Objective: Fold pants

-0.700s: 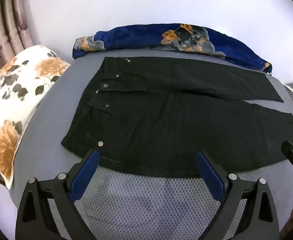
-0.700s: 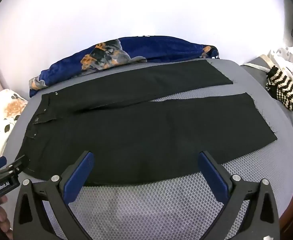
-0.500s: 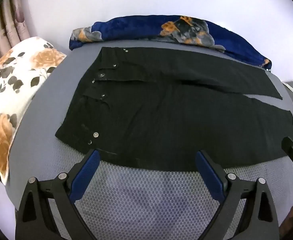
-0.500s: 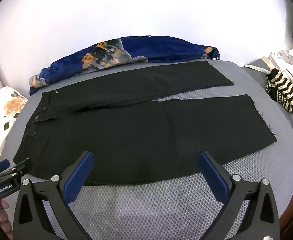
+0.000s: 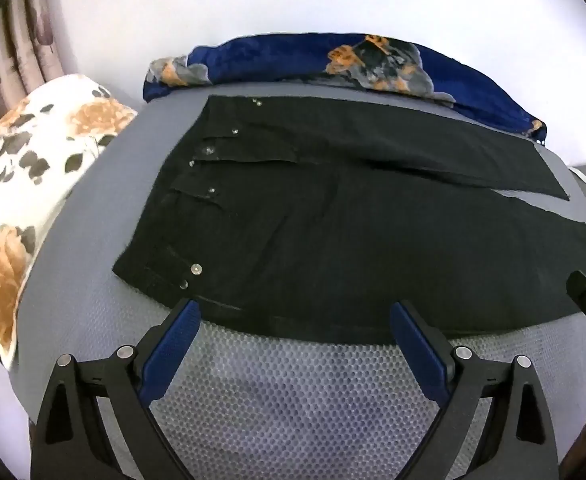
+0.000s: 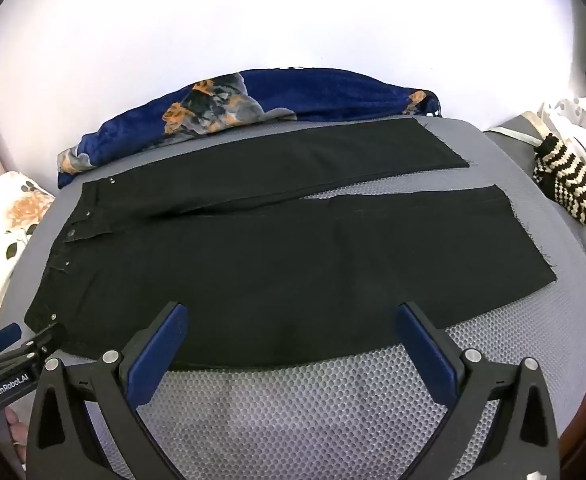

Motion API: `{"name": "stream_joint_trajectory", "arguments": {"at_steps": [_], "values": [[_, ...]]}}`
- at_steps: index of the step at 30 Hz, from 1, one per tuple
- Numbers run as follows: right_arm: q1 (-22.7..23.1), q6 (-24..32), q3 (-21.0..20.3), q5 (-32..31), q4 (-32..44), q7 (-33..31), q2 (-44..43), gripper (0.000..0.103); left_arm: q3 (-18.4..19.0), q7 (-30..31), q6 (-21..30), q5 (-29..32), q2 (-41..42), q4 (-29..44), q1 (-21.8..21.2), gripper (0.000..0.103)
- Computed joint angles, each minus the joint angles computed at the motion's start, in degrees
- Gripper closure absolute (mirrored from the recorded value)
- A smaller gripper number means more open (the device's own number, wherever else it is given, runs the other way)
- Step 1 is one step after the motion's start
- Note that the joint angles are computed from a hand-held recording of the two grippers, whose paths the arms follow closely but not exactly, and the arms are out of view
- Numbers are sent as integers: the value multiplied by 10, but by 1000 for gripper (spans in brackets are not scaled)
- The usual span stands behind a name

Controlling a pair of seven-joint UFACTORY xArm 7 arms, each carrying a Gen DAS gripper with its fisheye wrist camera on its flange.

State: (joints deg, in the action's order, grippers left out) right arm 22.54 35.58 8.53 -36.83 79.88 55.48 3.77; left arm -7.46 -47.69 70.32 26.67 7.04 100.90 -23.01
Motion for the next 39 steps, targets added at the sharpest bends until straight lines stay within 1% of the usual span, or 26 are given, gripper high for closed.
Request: {"name": "stream_joint_trajectory", "arguments": {"at_steps": [3,6,10,14,17,19,29,39], "values": [[1,2,0,1,0,-5,2,0,-1,9,7,16,2,2,-4,8],[2,-1,0,4,0,-5,4,0,-1,13,-4,17,-4,-8,-3,8],[2,-3,-1,7,-1,-4,4,0,-1,27,-3,-22,1,-3,4,8],[4,4,-1,1,3,-3,6,0,1,29,19,-51,12,10,7,8],[6,9,-1,-1,5,-3,7,0,3,29,31,-41,17,15,2,8],[6,13,-1,-1,7,-3,9,0,3,28,31,-39,17,14,1,8],[10,27,-3,11,14,-12,16,0,6,29,40,-45,20,18,2,8],[8,25,-5,21,10,-10,15,0,6,35,47,-48,22,23,1,8]]}}
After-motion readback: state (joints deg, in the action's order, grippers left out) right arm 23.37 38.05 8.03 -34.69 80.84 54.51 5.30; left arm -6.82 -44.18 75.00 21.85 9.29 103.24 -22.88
